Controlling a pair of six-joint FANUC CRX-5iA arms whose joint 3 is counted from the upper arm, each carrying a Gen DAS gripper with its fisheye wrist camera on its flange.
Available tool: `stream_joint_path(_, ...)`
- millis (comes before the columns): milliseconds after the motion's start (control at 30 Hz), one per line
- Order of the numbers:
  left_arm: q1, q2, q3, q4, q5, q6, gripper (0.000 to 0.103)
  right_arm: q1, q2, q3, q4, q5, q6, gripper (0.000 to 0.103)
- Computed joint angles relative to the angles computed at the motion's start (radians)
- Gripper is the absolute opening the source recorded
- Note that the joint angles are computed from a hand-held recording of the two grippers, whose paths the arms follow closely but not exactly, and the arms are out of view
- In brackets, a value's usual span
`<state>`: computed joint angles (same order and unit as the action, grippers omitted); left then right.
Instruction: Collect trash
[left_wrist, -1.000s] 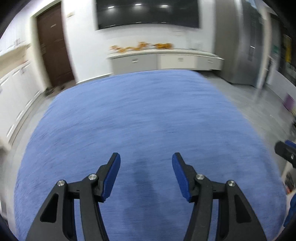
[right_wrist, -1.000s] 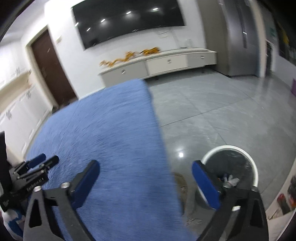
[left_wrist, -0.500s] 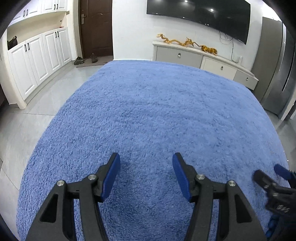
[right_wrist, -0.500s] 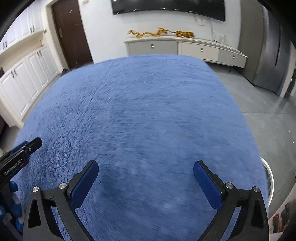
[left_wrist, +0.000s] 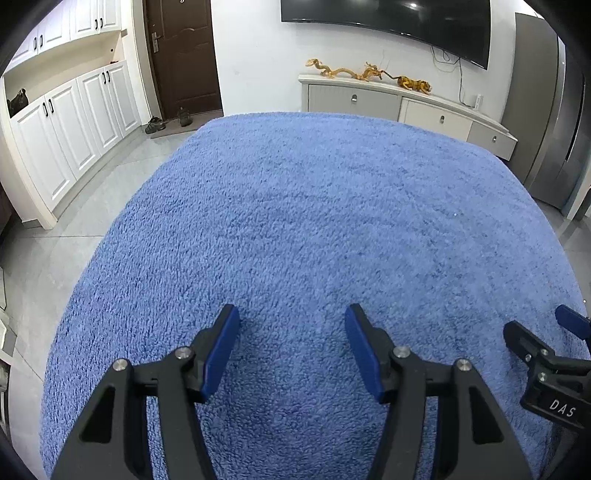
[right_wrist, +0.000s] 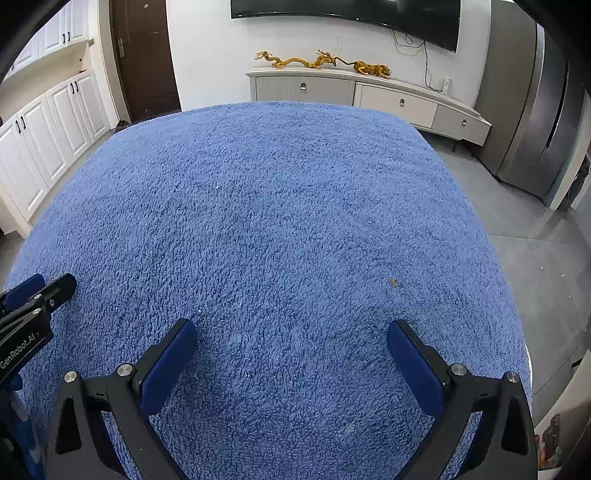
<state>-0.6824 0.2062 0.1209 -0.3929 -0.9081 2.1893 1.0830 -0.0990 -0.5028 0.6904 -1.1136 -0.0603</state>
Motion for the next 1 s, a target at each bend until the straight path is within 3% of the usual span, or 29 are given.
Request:
stream_joint_path(233, 0.012, 0.015, 0.013, 0.014, -0.010, 0.010, 0.075, 0.009, 0.000, 0.000, 0.000, -0.006, -0.007, 0.103)
stream_joint_path(1000, 0.025, 0.021, 0.015, 0.028, -0.006, 0.001, 0.080, 0.008, 0.001, 0.000, 0.001, -0.005, -0.007, 0.103)
